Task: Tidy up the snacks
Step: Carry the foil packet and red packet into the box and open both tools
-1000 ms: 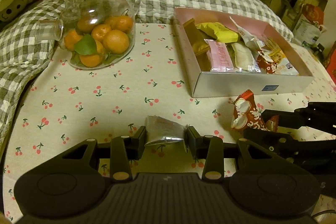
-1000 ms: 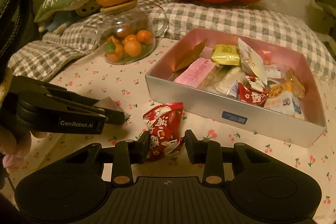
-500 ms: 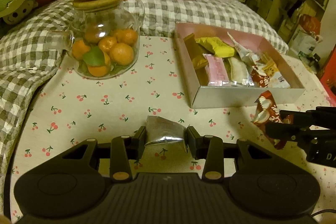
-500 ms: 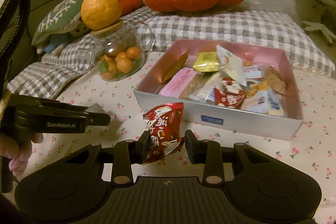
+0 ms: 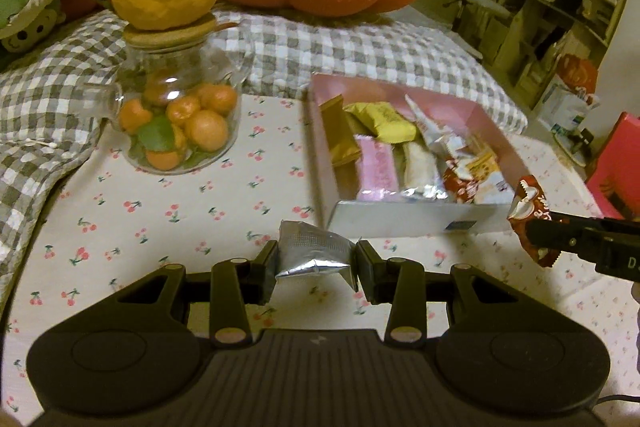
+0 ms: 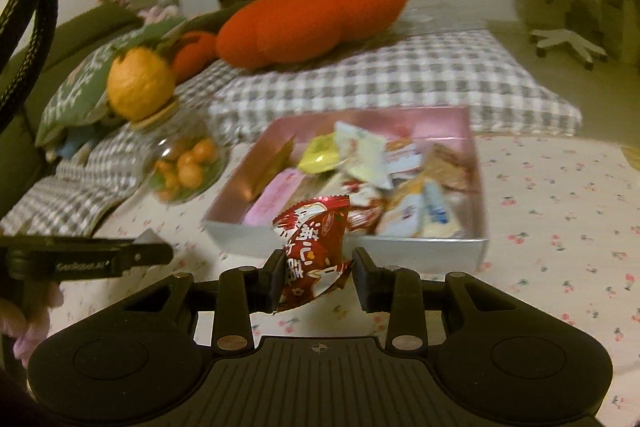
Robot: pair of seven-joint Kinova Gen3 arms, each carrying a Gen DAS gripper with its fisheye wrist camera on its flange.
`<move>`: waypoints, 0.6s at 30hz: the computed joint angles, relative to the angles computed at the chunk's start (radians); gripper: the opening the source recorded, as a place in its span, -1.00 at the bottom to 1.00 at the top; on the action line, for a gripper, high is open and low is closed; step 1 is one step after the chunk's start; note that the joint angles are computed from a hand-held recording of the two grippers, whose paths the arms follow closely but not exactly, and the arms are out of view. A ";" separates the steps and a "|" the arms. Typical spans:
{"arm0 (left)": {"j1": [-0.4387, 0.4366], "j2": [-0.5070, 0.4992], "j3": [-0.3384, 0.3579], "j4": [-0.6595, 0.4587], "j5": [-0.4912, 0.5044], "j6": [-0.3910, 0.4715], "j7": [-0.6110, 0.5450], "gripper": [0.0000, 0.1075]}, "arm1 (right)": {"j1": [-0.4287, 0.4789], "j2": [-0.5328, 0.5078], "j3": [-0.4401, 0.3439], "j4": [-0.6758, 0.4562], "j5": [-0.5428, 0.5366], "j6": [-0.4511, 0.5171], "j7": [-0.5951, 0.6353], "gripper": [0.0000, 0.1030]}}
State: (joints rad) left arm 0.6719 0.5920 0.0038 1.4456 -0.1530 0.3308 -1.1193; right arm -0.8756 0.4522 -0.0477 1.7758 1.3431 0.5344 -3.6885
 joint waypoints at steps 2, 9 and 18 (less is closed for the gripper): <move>0.001 0.004 0.005 -0.009 0.008 -0.004 0.008 -0.30 | 0.001 -0.009 0.007 0.015 0.010 0.011 -0.035 -0.34; 0.024 0.030 0.011 -0.052 0.019 -0.021 0.022 -0.30 | 0.035 -0.031 -0.006 0.058 0.042 0.062 -0.152 -0.34; 0.077 0.103 -0.018 -0.139 0.022 -0.034 0.048 -0.30 | 0.096 -0.035 -0.027 0.099 0.078 0.085 -0.286 -0.34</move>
State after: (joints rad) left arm 0.7491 0.6950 -0.0143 1.3065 -0.1313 0.2972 -1.0713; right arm -0.7798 0.4176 -0.0748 1.8749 1.4206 0.6194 -3.9742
